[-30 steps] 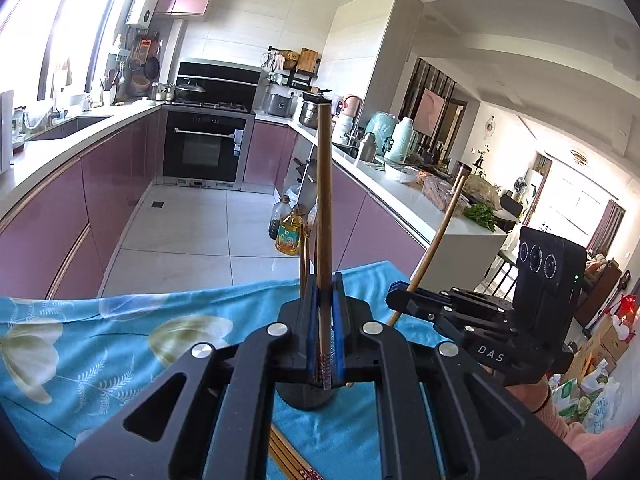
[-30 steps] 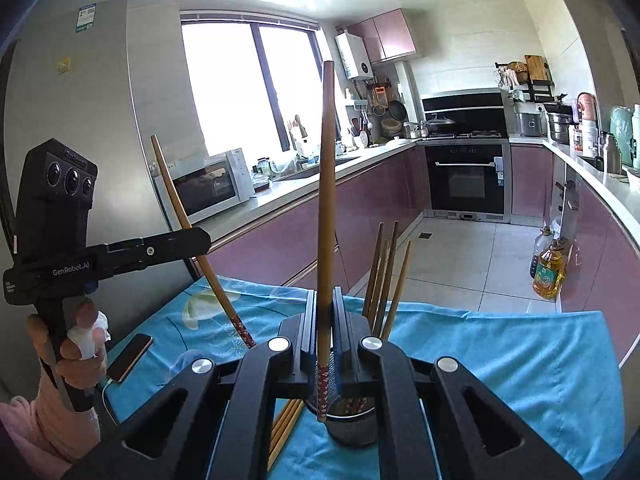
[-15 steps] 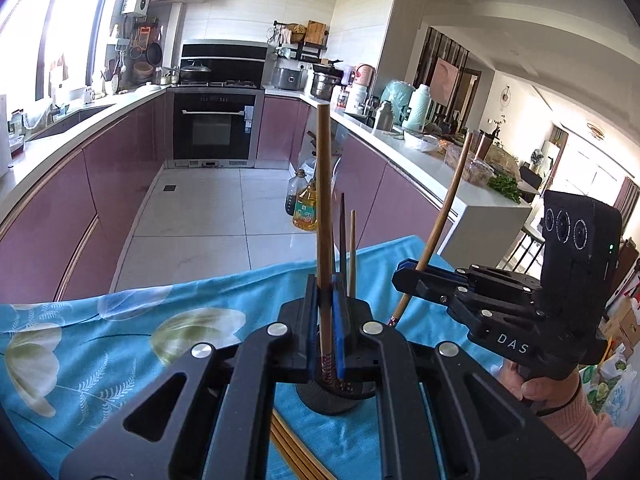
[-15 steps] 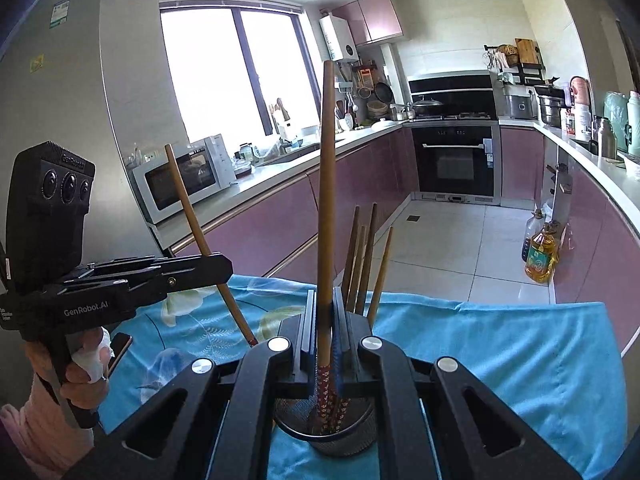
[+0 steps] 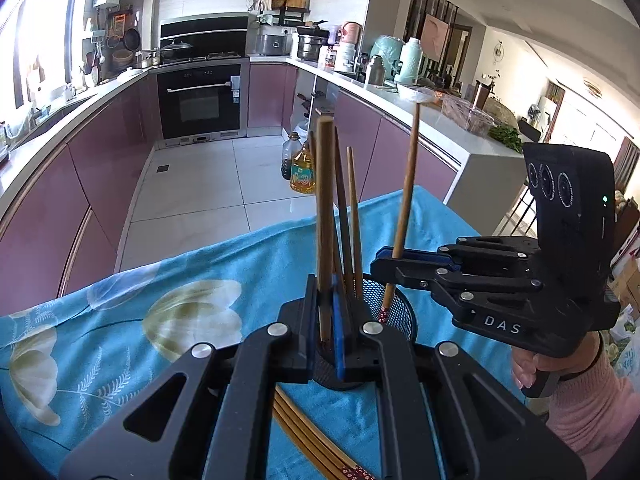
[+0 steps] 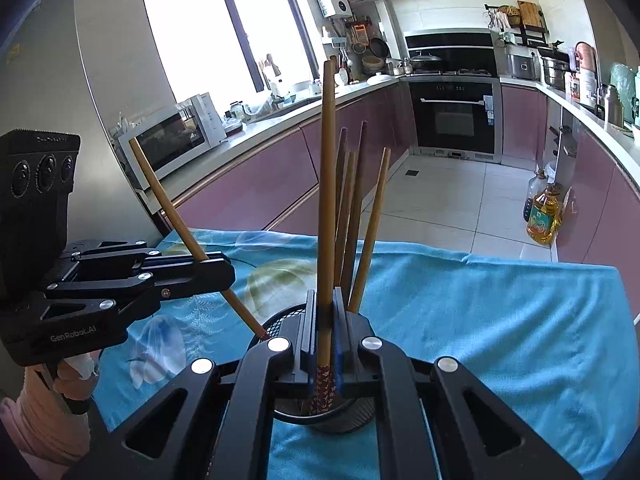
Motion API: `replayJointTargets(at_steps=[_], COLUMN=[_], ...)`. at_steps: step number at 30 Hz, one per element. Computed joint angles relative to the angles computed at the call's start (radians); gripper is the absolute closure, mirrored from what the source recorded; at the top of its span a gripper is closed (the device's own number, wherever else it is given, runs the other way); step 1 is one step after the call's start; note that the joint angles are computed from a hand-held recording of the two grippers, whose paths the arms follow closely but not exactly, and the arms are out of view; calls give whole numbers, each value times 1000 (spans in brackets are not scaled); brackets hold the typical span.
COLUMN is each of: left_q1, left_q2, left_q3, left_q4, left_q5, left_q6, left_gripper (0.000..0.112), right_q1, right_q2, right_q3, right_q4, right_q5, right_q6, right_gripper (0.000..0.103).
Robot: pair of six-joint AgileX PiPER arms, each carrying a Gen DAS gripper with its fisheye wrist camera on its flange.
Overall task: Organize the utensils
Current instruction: 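Lower the left tool's chopstick into the holder and open while the right tool does likewise, then withdraw both open tools from the holder back to the chopstick row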
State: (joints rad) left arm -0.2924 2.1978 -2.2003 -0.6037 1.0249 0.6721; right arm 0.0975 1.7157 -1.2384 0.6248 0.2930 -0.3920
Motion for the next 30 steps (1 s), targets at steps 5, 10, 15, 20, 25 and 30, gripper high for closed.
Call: replayJointTargets(at_steps=[5, 10, 15, 20, 25, 30], left_q1=[-20, -45, -49, -45, -31, 3], left_q2=[90, 158, 248, 225, 131, -3], left_q3=[-146, -246, -395, -319, -122, 138], left_q4=[61, 108, 130, 123, 68, -41], left_q5=[92, 119, 182, 131, 29, -109], left_q6=[-41, -91, -157, -151, -101, 13], left_gripper=[105, 105, 105, 105, 105, 102], right_q1=[-11, -13, -11, -8, 4, 15], right_q2=[31, 48, 45, 38, 19, -14], right_q3=[-21, -27, -20, -10, 14, 54], right_q4=[-1, -15, -42, -44, -84, -120], right_q5=[34, 36, 24, 12, -25, -70], right_q6=[16, 51, 89, 95, 134, 163], right_gripper=[97, 97, 95, 95, 84, 79])
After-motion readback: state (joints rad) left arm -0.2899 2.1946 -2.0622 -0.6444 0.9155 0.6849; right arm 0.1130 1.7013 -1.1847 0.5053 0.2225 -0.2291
